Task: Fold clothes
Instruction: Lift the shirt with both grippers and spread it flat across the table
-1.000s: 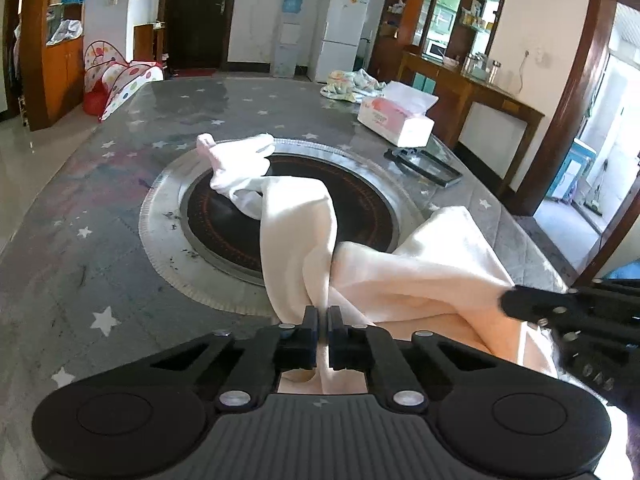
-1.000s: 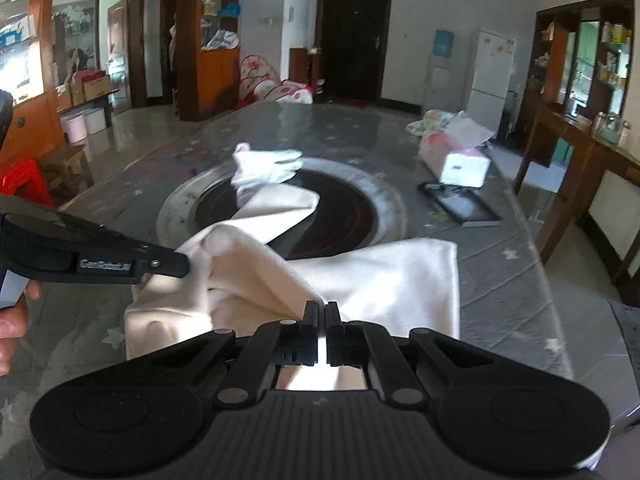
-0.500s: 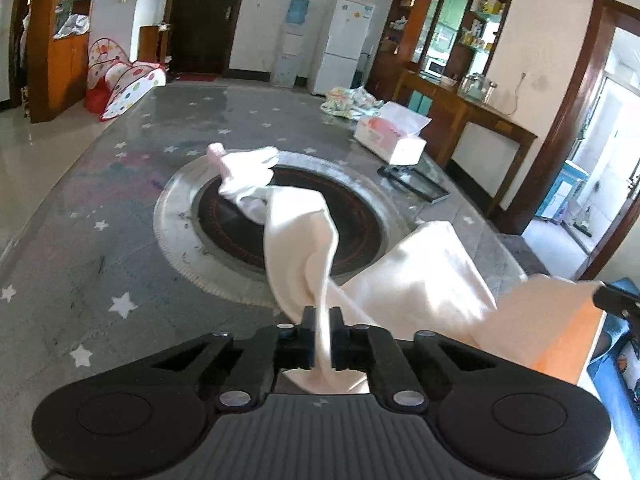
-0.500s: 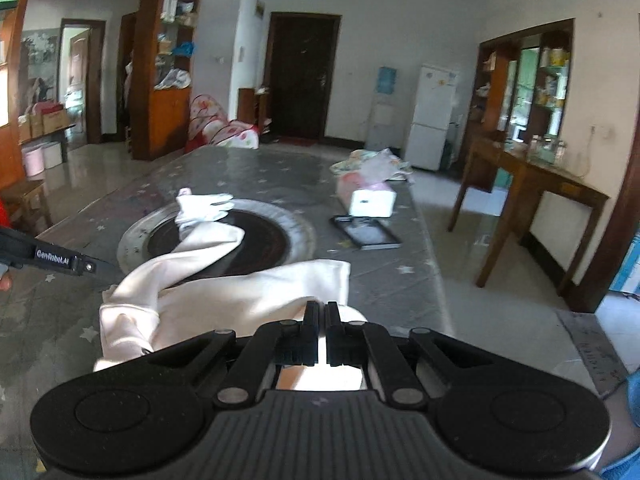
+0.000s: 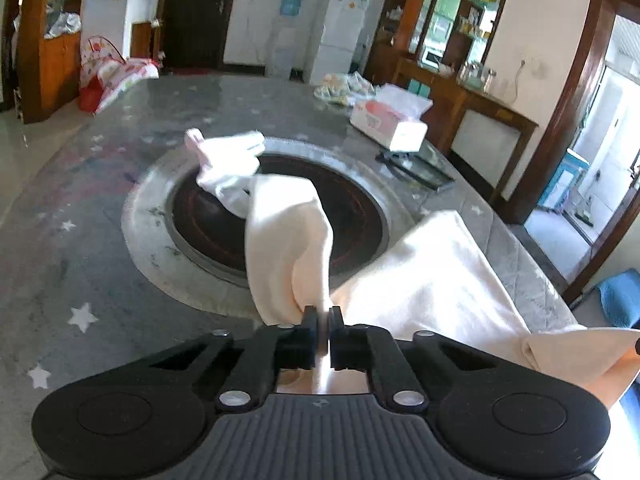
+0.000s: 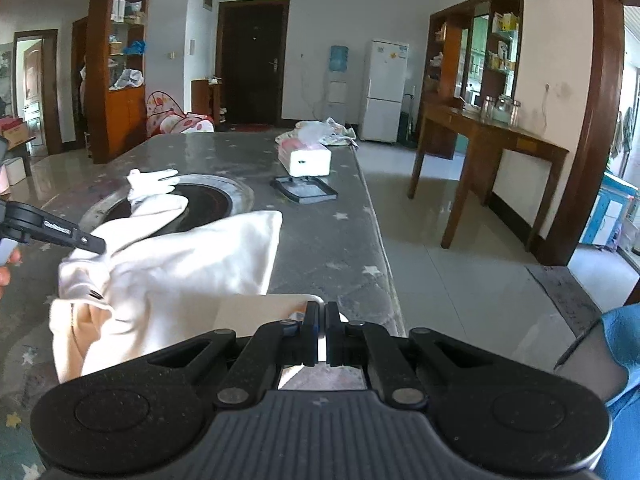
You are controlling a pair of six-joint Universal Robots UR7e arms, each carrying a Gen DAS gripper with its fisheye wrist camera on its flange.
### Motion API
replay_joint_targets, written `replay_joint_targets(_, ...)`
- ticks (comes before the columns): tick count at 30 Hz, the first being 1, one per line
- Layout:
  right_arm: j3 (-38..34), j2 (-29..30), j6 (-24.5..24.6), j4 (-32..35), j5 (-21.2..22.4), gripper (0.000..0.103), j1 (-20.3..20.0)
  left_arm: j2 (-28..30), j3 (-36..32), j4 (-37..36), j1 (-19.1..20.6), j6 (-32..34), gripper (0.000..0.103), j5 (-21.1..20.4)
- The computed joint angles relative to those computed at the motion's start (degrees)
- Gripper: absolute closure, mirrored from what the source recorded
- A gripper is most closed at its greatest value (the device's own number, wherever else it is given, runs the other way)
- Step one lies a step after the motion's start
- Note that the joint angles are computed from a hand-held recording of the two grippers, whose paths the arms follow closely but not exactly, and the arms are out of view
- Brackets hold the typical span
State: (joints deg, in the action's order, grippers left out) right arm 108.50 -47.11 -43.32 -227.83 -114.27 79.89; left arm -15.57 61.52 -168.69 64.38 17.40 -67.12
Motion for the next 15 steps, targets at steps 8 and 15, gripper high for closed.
replay_joint_targets(8, 2.9, -1.3, 0.8, -2.5, 0.9, 0.101, 0.2, -6.8, 11.1, -11.0, -0.9, 0.8, 0.099, -0.2)
replay_joint_targets(15, 7.3, -3.4, 0.4, -5.7, 1.8, 0.101, 0.9, -15.8, 23.8, -16.9, -1.3, -1.7, 0.099, -0.1)
